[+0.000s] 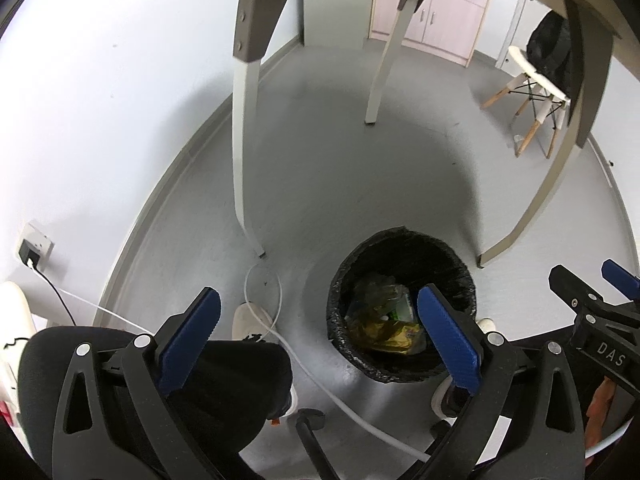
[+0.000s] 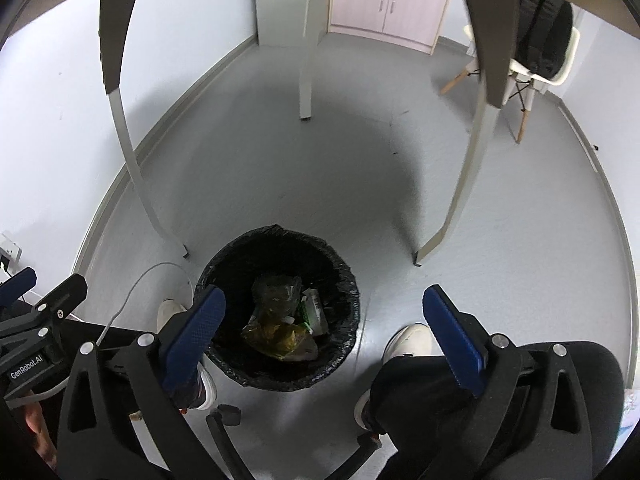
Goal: Collect trash
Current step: 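Raise both open tools from the bin up toward the tabletop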
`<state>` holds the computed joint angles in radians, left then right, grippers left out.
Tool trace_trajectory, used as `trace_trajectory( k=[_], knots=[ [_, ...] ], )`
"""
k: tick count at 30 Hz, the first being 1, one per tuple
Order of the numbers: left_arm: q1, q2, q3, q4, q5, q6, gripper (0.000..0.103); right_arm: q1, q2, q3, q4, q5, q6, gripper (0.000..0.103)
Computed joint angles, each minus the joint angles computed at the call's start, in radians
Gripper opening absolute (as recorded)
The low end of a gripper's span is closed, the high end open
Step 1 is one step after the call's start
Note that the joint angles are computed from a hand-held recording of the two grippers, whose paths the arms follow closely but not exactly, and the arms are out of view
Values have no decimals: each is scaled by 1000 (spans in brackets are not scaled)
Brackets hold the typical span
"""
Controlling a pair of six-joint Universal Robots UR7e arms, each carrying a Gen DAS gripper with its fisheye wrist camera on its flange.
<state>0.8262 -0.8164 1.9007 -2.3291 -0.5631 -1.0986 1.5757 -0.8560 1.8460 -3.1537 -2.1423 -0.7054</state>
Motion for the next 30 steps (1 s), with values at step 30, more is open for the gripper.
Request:
trace_trajectory(
  k=[30],
  knots=[
    [-276, -135, 34, 243, 82, -201, 97, 76, -391, 232, -82, 81, 3, 95]
  ],
)
